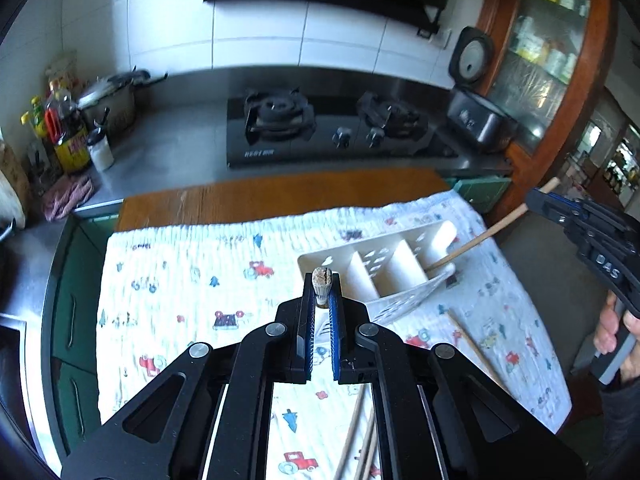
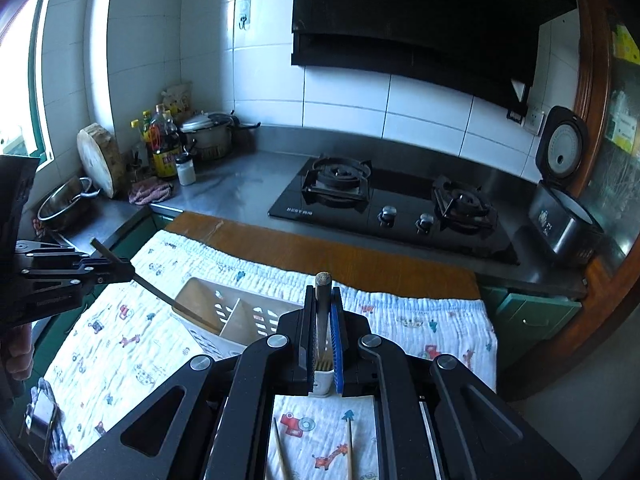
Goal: Organize utensils
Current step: 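Carry the chopsticks in both tools to the white holder and lower them in, then open both tools to release the chopsticks into the holder, then move both open tools back down to the loose chopsticks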
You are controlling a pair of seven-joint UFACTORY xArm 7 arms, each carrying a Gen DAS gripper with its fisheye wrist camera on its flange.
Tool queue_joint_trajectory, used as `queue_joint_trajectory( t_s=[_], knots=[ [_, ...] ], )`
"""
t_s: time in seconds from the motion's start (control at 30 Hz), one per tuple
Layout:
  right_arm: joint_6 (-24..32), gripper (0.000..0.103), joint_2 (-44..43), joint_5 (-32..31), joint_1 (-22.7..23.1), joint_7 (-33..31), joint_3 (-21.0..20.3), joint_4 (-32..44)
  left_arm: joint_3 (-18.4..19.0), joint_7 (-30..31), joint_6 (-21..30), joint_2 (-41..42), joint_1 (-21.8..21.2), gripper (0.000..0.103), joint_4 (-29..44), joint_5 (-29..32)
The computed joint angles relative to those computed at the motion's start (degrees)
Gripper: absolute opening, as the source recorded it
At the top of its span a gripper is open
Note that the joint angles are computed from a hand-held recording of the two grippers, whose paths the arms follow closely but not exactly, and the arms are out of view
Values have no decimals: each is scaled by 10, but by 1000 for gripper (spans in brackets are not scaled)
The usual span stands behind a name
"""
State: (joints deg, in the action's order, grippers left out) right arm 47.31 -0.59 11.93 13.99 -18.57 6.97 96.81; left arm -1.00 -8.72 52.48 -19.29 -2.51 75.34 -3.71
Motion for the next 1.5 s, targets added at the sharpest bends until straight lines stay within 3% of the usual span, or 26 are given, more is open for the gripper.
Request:
queue_joint_trajectory(
  t_s=[0.37,0.4,0.5,0.7,1.03,1.27,1.5],
  knots=[
    [-1,7,6,-2,0,7,0,-8,7,-1,-21,1,-1,8,-23,-27],
    [-3,9,4,-2,0,7,0,-10,8,2,-22,0,-3,9,-24,-29],
    [-10,15,-3,-4,0,5,0,-15,4,-2,-31,-11,-1,26,-31,-23],
    [-48,28,-58,16,-2,-18,-8,-68,-7,-24,-63,-68,3,31,-70,-3],
    [-93,30,-245,108,31,-109,-61,-282,-40,-67,-90,-247,0,37,-211,34],
    [-68,30,-373,139,61,-150,-106,-442,-65,-105,-77,-370,-8,37,-321,40],
    [-50,29,-467,131,61,-175,-123,-571,-79,-141,-65,-464,-40,37,-414,21]
  ],
)
